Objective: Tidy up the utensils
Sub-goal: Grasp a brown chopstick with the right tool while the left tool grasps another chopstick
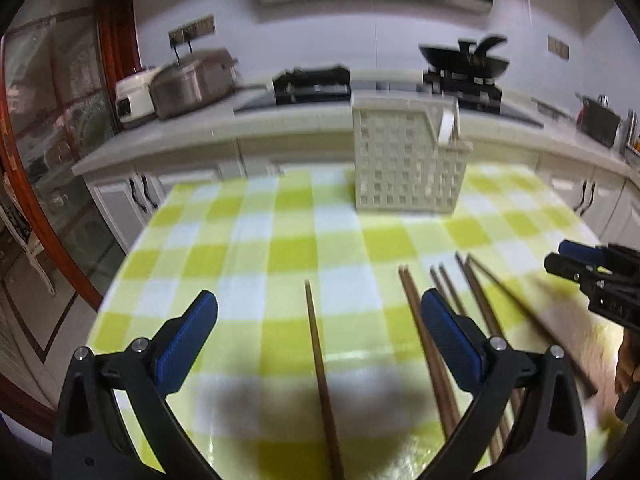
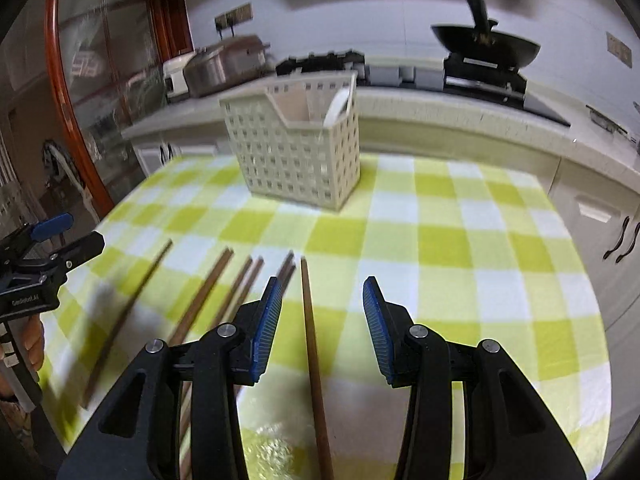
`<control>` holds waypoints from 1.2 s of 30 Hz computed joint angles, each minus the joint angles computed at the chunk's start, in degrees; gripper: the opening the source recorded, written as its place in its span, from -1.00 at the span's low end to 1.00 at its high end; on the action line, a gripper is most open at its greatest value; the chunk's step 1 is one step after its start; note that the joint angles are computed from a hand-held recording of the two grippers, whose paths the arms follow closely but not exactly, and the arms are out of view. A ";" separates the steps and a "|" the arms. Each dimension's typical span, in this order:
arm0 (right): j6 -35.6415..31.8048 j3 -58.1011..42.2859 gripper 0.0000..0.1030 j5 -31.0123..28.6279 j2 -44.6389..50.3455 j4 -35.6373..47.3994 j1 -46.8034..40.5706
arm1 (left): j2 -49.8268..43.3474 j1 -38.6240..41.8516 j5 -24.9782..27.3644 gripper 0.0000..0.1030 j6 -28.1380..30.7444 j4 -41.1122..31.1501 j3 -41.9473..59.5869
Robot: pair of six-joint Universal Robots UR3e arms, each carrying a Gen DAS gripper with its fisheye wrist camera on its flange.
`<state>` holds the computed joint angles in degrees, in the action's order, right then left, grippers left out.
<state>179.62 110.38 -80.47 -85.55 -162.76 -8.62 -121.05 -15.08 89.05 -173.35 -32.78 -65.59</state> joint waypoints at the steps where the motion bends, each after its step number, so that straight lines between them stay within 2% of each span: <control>1: -0.40 -0.25 -0.20 -0.27 0.61 0.53 0.25 | -0.26 0.28 -0.54 0.91 -0.13 -1.73 0.05; 4: -1.15 -1.59 -0.20 -0.77 2.65 2.04 1.02 | -1.80 1.08 -1.83 0.89 -1.04 -6.28 1.87; 7: -1.53 -3.42 -0.21 -1.37 4.78 3.68 1.63 | -2.98 1.75 -2.70 0.89 -1.69 -7.64 2.71; 11: -2.20 -6.19 -0.21 -1.85 7.29 5.86 2.20 | -4.62 2.02 -2.81 0.78 -1.99 -9.55 5.10; 17: -3.46 -12.42 -0.37 -3.64 11.44 11.09 3.70 | -6.20 2.28 -2.90 0.78 -2.56 -11.13 7.61; 24: -4.73 -20.01 -0.62 -6.65 16.14 16.14 6.10 | -8.46 2.04 -3.33 0.57 -2.04 -14.52 11.36; 28: -5.47 -21.17 -0.66 -7.67 16.93 16.54 6.72 | -9.54 2.28 -4.22 0.47 -1.84 -16.12 13.00; 30: -5.63 -21.10 -0.72 -7.41 16.96 16.44 6.69 | -9.94 2.56 -4.81 0.40 -2.09 -16.87 13.73; 34: -4.97 -20.13 -0.76 -5.96 16.44 15.96 5.94 | -11.50 3.49 -7.27 -0.03 -3.13 -20.50 16.82; 36: -4.75 -19.73 -0.76 -5.68 16.20 15.73 5.76 | -12.26 3.42 -7.54 -0.14 -3.06 -21.83 18.15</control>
